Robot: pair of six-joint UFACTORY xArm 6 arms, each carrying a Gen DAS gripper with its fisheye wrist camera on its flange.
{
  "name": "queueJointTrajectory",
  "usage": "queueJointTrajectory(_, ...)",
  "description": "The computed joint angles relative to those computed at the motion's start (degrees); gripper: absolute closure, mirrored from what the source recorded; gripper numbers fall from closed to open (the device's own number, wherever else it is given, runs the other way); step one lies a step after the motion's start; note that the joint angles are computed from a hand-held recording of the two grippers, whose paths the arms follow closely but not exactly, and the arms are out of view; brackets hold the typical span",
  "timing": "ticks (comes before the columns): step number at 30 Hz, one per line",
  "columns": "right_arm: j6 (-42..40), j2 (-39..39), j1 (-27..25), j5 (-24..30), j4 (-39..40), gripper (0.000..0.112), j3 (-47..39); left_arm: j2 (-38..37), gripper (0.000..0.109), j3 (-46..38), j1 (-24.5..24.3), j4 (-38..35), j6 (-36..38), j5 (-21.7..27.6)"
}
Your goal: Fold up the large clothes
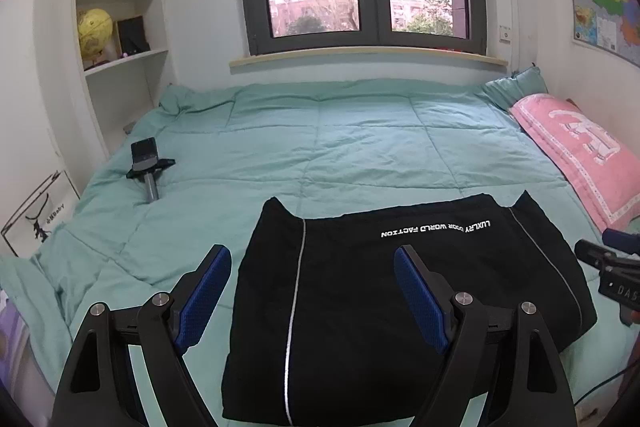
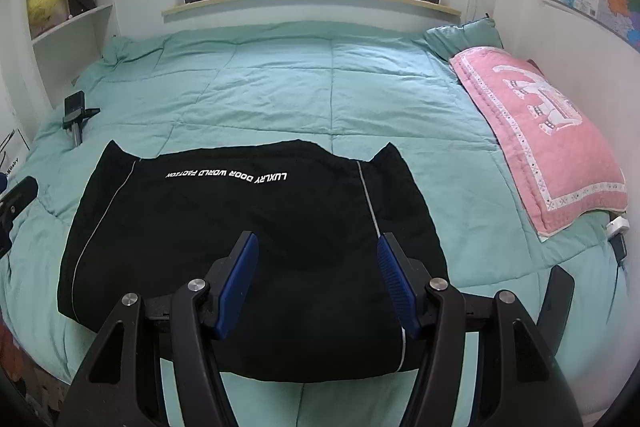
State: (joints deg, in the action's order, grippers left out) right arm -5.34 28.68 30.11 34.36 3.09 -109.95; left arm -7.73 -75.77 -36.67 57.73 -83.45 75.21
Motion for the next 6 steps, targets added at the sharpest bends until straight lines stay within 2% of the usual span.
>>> queueJointTrajectory(4,-0.15,0.18,0.10,0.17,0.63,0.047,0.04,0.46,0.024,-0.29,-0.95,2.14,-1.28,3.68)
queueJointTrajectory(6,0.04,0.32,0.20,0.21,0.32,0.047,0.01,-0.13,0.024,0.20,-0.50,1.44,-0.91,3.44)
